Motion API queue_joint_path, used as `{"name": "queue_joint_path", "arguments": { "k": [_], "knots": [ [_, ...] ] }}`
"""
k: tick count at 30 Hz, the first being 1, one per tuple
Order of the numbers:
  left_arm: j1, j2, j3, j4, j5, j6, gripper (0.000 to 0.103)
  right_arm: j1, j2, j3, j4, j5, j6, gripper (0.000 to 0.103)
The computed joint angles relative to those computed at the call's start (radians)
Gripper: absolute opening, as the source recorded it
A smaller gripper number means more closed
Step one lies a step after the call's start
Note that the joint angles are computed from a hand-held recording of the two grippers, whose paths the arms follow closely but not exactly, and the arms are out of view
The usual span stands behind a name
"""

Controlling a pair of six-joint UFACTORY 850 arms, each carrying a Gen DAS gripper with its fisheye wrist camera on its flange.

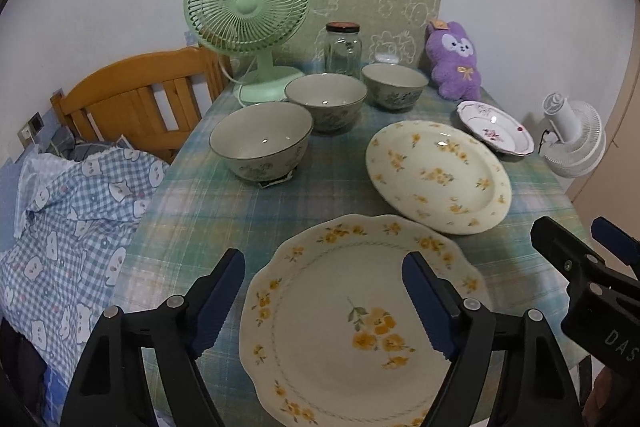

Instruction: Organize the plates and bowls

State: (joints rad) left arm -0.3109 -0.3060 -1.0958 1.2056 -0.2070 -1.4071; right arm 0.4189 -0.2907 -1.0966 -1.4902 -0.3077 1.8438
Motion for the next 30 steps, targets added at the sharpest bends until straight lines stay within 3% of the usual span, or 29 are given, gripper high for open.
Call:
{"name": "queue_joint_path", "arguments": {
  "k": [19,30],
  "knots": [
    [0.057,-0.099,-0.027,-0.384,0.011,0.417,0.076,0.04,-0.172,-0.109,0.235,-0.017,-0.178,0.092],
    [0.082,-0.141,-0.054,-0.702,0.011,0.749,0.063,0.045,-0.236,-0.168,0.445,-0.049,-0.367,0.083]
  ]
}}
